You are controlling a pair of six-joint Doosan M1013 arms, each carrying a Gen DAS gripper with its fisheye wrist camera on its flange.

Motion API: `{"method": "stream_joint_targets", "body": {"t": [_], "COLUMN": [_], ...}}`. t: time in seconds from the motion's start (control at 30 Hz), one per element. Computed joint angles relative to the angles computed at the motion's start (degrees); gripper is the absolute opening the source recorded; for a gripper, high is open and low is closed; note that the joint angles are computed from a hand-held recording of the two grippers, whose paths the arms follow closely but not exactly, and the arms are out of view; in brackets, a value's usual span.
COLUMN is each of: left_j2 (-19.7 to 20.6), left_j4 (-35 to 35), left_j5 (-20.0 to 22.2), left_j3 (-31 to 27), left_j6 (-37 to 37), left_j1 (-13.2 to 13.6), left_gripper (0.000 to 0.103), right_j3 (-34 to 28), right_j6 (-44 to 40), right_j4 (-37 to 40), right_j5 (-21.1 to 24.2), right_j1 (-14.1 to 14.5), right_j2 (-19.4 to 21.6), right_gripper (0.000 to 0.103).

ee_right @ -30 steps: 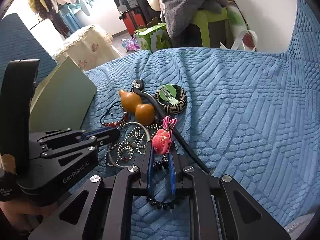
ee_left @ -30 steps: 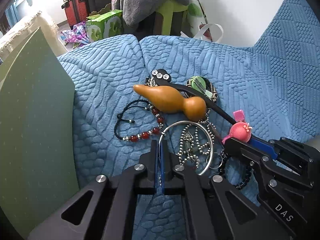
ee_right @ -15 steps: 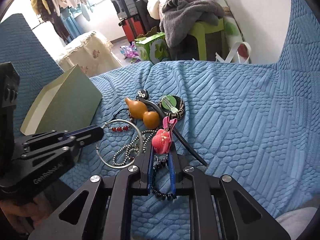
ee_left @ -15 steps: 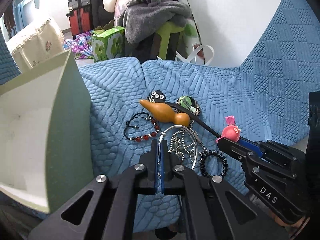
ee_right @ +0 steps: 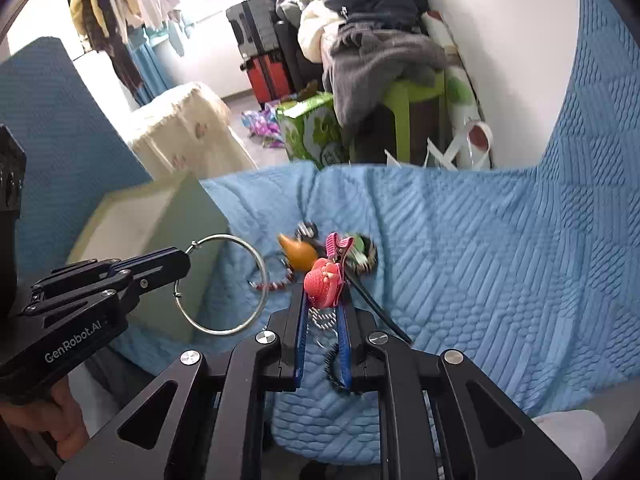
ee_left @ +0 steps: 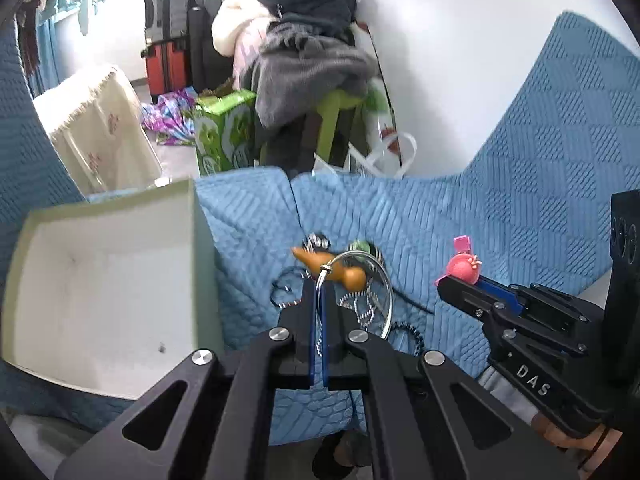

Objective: Organize jewelry
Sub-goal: 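Lift the hoop and pink clip and carry both over the green box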

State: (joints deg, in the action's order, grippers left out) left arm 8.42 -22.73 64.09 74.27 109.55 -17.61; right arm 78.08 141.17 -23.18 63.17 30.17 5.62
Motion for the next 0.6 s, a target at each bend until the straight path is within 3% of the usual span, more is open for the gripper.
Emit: {"method": "stream_joint_targets", "body": {"t": [0.27, 0.6], "left_j2": [-0.54, -0.21], "left_j4": [-1.35, -2.9], "left_j5": [-1.02, -3.88], "left_j3": [-4.54, -5.35], "left_j6": [1.26, 0.41], "left_j1": [2.76, 8.01], "left_gripper": [0.001, 0.001], "right_j3": [-9.65, -18.9], "right_j6": [-2.91, -8.24], "right_j4": [-4.28, -1.74], "right_j5": [1.83, 1.13], "right_j1": [2.11, 3.87], "right_j2": [3.13, 8.75], "right_gripper": [0.012, 0.012]}}
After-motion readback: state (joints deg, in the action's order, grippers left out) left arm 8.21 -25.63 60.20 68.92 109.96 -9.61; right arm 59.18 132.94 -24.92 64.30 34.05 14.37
